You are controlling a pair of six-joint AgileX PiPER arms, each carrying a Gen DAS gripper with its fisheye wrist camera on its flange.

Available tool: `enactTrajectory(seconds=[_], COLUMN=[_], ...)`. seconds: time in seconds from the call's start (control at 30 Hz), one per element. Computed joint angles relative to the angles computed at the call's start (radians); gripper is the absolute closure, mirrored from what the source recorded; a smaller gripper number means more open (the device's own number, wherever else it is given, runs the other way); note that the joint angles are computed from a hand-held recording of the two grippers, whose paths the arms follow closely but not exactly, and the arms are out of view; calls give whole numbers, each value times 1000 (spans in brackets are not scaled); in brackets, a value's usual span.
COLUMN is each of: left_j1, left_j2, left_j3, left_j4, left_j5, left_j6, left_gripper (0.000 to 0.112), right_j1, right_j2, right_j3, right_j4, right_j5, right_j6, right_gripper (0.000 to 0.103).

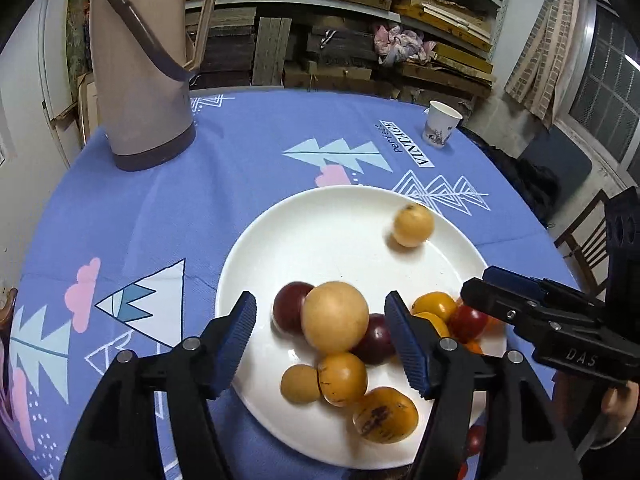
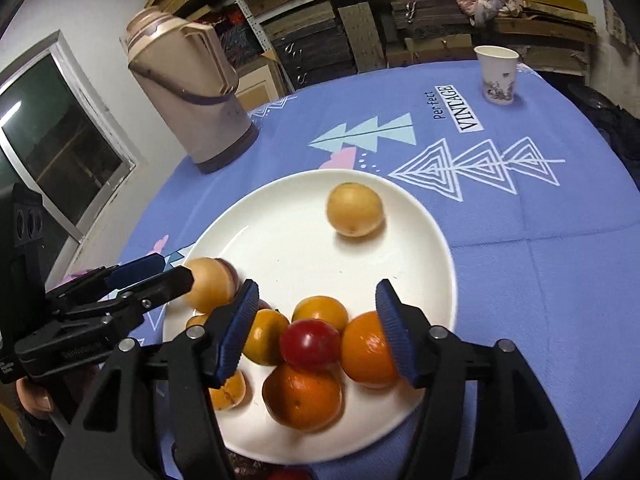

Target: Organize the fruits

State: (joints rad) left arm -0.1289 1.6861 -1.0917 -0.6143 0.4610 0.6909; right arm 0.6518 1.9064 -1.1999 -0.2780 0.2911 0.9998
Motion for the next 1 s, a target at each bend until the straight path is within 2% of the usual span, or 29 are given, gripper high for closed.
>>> enactTrajectory(seconds=[0.23,0.47,0.6,0.73,0.9,1.0], left_j1=[9,27,36,47,57,66], left_j2=[-50,-150,-230,-291,-355,-388], left_j3=[62,185,267,337,403,452], left_j4=[30,3,-14,-43,-40,-58], left_j5=[7,3,3,5,16,26], left_j6=[-12,46,90,136,143,171], left_gripper=[45,45,45,45,44,42], right_j1=[42,129,215,269,321,350], right_j2=[-104,-213,-246,-274,-304,-313], right_j3=[119,215,242,282,323,352], right_j4=[-101,-252,-371,-408,-455,-475], right_j5=[-27,3,71,81,103,106], right_j6=[120,289,412,485,570,615], right_gripper=[43,43,40,39,34,28])
